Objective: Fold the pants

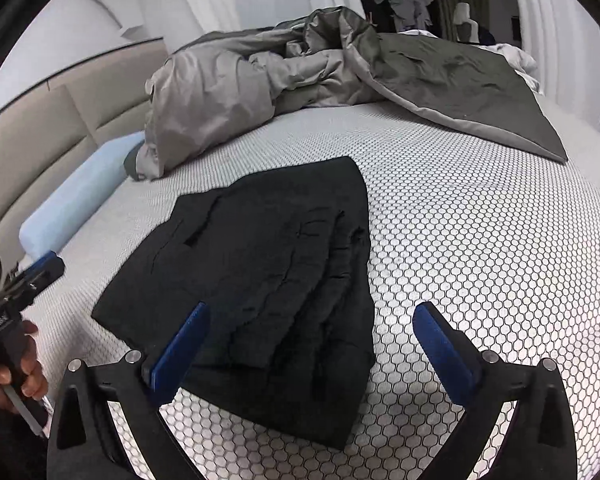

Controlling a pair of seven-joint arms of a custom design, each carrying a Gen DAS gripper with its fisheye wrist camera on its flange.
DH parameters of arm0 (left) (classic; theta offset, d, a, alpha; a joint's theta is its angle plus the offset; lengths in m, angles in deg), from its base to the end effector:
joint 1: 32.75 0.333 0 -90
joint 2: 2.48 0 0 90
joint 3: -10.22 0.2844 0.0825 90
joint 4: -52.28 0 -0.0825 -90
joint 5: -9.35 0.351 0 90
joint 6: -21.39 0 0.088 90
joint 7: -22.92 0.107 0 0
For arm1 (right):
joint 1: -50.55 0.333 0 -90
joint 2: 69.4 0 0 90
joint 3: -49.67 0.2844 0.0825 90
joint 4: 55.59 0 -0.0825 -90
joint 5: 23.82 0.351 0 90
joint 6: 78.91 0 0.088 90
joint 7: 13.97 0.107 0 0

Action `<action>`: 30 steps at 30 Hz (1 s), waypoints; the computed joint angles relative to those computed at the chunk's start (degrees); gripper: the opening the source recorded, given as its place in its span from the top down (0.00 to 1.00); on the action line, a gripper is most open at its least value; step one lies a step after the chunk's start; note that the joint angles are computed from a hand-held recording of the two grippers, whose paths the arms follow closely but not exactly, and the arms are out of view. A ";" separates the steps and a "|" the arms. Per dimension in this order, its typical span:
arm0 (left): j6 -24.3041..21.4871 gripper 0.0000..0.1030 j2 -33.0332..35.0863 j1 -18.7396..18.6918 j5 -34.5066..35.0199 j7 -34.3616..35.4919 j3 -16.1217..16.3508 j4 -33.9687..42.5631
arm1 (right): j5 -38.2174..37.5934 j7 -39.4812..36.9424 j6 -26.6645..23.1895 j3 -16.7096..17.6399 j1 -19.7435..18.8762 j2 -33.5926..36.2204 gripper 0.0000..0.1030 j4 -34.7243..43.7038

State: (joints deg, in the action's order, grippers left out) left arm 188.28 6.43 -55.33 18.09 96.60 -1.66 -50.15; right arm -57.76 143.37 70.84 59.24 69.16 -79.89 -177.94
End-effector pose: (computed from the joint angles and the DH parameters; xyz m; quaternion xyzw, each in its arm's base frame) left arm 0.5105 -0.3509 0.5639 -0.4780 0.7431 -0.4276 0.1911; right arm 0.4504 0.2607 0.5379 -0.5627 0.7311 -0.2198 0.3171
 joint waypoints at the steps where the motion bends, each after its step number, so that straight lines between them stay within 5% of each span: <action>1: -0.13 0.01 -0.35 -0.12 -0.04 -0.02 -0.13 -0.57 | 1.24 -1.27 -0.23 -0.21 0.37 0.21 0.00 0.02; 5: -0.44 0.01 -0.43 -1.48 4.52 -1.57 0.54 -0.88 | 6.11 -6.25 -4.36 -0.51 1.72 1.90 0.00 1.16; 10: -1.09 0.01 0.53 -2.12 7.76 -3.10 0.75 -0.06 | 1.13 -1.74 -13.18 0.89 1.87 1.76 0.00 3.01; 18: 4.38 0.01 -3.14 -2.10 10.21 -6.26 0.41 -5.40 | -16.17 14.78 -4.14 5.18 0.73 -5.42 0.00 -3.57; 25: 8.93 0.01 -5.85 -1.41 17.61 -12.49 -0.07 -9.26 | -28.04 21.78 -3.51 7.63 0.89 -4.98 0.00 -1.64; 30: 7.25 0.01 -5.09 -0.67 13.49 -9.52 -1.56 -8.63 | -30.41 23.34 -4.36 7.48 2.10 -3.94 0.00 -0.05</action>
State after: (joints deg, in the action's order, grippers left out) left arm 195.53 1.33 -56.00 31.58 87.08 -3.23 -58.77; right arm -88.16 166.71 66.48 66.71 71.26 -83.83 -177.98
